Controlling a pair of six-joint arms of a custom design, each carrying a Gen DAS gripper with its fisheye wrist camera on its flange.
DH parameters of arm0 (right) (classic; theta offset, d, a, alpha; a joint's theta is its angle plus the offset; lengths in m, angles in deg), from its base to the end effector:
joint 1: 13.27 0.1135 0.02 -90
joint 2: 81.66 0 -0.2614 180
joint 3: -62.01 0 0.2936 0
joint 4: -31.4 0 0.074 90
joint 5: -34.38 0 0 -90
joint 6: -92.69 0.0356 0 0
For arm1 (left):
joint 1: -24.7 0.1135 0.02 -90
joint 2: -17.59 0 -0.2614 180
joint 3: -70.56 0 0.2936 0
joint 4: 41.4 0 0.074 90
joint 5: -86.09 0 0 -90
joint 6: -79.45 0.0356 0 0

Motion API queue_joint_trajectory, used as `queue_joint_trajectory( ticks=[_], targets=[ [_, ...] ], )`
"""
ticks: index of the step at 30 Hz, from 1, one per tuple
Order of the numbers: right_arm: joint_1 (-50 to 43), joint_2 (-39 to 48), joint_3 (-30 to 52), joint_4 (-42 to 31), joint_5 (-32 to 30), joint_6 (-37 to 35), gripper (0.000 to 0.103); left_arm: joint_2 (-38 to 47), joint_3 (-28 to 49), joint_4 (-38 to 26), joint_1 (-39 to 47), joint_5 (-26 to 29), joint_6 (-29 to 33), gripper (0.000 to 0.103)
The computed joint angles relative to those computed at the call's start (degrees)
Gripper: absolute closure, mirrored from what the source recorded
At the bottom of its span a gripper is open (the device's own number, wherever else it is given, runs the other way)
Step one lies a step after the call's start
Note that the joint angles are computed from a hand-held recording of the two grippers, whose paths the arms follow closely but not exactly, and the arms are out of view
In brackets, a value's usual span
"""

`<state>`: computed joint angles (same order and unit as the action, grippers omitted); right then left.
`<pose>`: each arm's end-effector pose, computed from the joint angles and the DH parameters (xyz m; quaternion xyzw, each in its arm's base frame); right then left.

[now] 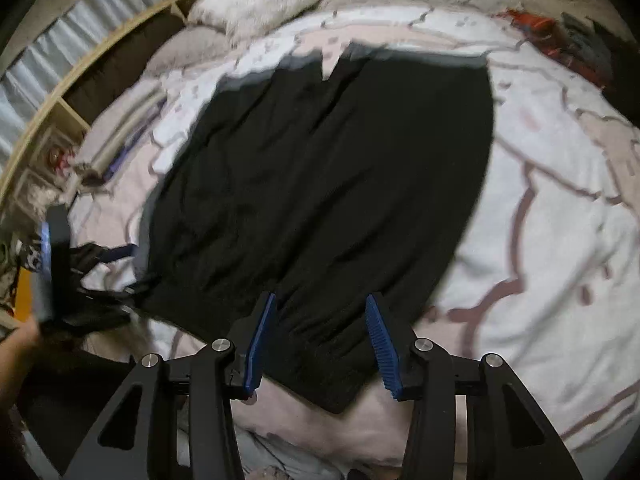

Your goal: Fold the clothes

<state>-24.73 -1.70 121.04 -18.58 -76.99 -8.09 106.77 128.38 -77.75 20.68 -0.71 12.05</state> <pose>0.2806 -0.0437 0.1648 -0.0250 0.9692 0.1480 0.1952 0.3076 -0.0236 0.1207 0.2310 0.9532 0.0042 0.1951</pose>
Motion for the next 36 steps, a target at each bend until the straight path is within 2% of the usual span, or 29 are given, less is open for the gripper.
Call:
queue_joint_trajectory(
  ticks=[4,6,9,10,13,16,18,20,21,25,28,31,32,34,35,36],
  targets=[
    [3.29,3.29,-2.66,1.03,5.78,0.88,0.056,-2.07,-1.55,-0.97,2.05,1.49,0.89,0.033],
    [2.96,0.89,-5.5,1.2,6.03,-1.23,0.056,-2.76,-0.94,-3.01,2.63,2.7,0.39,0.034],
    [2.7,-3.71,-6.82,-2.88,6.84,-4.8,0.056,-4.8,1.84,-7.62,4.31,8.9,-1.49,0.035],
    [1.42,-4.98,-6.8,-4.35,5.74,-5.1,0.056,-6.3,2.25,-7.68,4.68,11.03,-2.68,0.035],
    [-7.68,-6.07,-5.35,-8.3,-2.7,-3.11,0.056,-8.19,4.38,-6.62,5.48,17.07,-6.55,0.034],
    [-16.32,-3.37,-3.97,-10.04,-9.66,-0.73,0.056,-4.93,7.19,-4.69,4.24,18.45,-10.38,0.034],
    [-22.52,1.43,-2.66,-11.09,-15.92,1.72,0.056,-1.79,8.37,-3.75,2.66,16.9,-11.99,0.034],
    [-25.56,3.83,-2.6,-11.08,-18.15,2.95,0.051,-0.38,7.76,-2.8,0.67,12.68,-12.41,0.034],
    [-25.78,4.62,-2.5,-10.9,-18.22,3.01,0.047,1.07,7.48,-1.63,-0.51,9.22,-12.05,0.034],
    [-26.09,7.67,-1.9,-11.94,-19.59,1.88,0.046,7.16,6.06,3.29,-3.14,-5.36,-7.92,0.033],
    [-23.67,7.59,-3.33,-11.89,-20.66,1.59,0.046,3.88,3.13,6.27,-3.26,-6.08,-9.07,0.032],
    [-21.67,7.45,-4.31,-10.68,-20.44,1.97,0.047,-5.63,-2.69,9.85,-4.28,-1.84,-8.83,0.035],
    [-21.01,7.4,-4.79,-9.5,-20.32,2.95,0.05,-9.43,-4.59,10.04,-5.05,0.5,-8.52,0.034],
    [-20.91,8.37,-4.96,-8.18,-21.43,4.17,0.065,-16.55,-8.4,9.21,-7.61,4.76,-8.18,0.034],
    [-21.1,9.92,-4.28,-8.71,-23.46,4.36,0.08,-19.81,-10.26,8.71,-9.36,6.24,-8.04,0.034],
    [-21.26,11.3,-3.63,-9.22,-25.32,4.51,0.083,-23.22,-12.54,8.5,-11.87,7.07,-7.71,0.034]
  ],
)
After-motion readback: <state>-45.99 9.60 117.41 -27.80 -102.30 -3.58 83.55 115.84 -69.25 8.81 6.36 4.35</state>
